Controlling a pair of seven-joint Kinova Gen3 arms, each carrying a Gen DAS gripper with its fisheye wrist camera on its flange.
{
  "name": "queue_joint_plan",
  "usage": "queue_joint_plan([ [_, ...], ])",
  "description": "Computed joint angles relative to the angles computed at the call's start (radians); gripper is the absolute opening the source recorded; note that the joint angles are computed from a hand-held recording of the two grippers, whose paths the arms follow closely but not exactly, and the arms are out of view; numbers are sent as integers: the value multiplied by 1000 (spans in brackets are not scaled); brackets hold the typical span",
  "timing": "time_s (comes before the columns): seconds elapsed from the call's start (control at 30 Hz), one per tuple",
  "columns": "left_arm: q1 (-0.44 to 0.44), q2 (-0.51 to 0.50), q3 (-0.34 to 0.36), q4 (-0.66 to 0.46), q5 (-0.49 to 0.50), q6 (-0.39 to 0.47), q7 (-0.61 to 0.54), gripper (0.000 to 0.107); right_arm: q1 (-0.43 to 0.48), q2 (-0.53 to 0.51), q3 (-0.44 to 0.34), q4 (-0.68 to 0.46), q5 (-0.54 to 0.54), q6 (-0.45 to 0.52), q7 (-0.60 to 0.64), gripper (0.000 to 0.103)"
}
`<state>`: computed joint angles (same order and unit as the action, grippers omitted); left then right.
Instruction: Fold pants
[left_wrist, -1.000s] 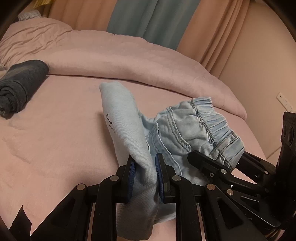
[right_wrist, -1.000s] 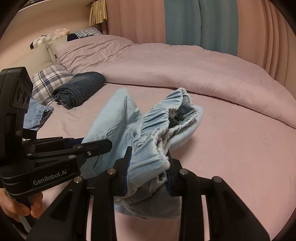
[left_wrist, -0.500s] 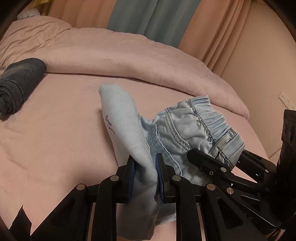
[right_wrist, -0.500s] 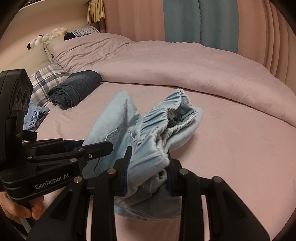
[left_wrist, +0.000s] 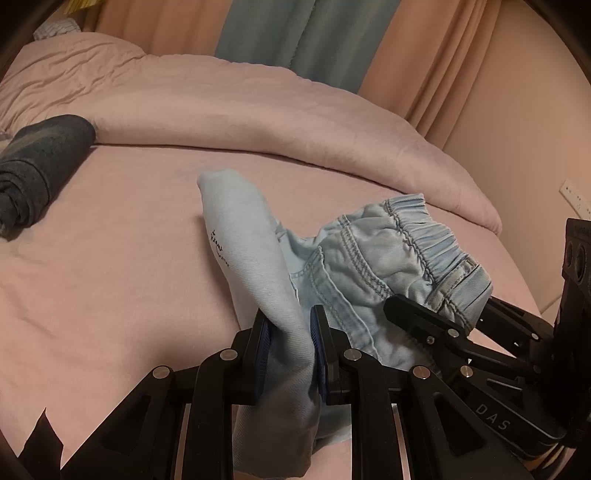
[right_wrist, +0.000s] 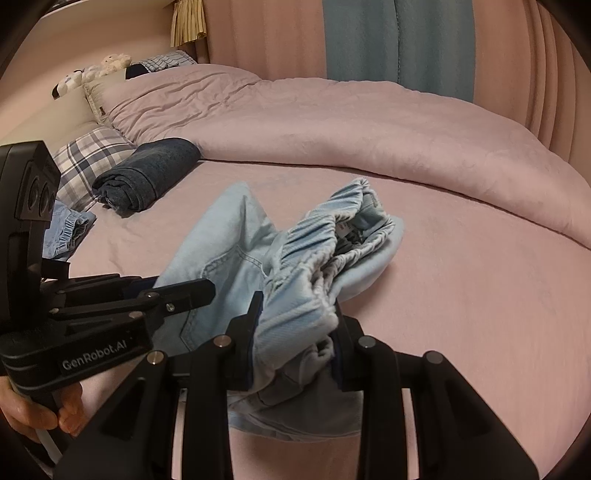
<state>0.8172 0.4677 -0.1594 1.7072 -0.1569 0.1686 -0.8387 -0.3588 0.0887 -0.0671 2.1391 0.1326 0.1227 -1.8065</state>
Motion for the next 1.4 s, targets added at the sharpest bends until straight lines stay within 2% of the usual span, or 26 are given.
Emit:
queue_joint_plan([
  [0.3,36,9,-45,-9,-44,46,50,19,-16,7,20,1,28,7,-35,32],
  [0.4,28,12,-43,-2,-57,51,73,19,30,12,-15,-2,-15,15,10,32],
  [0.63,-13,18,-20,8,-68,66,103,19,56,22,-24,2,-61,26,45,33],
  [0.83,-43,26,1,13,-71,71,106,20,168,43,-105,-4,-199,38,181,36],
  [1.0,-53,30,7,16,-68,80,118,30,286,72,-193,-12,-359,60,339,46],
  [1.13,-46,31,0,19,-78,88,127,37,325,90,-210,-18,-437,78,424,49],
  [1.4,-62,35,15,14,-92,111,144,48,337,106,-204,-14,-512,86,487,54],
])
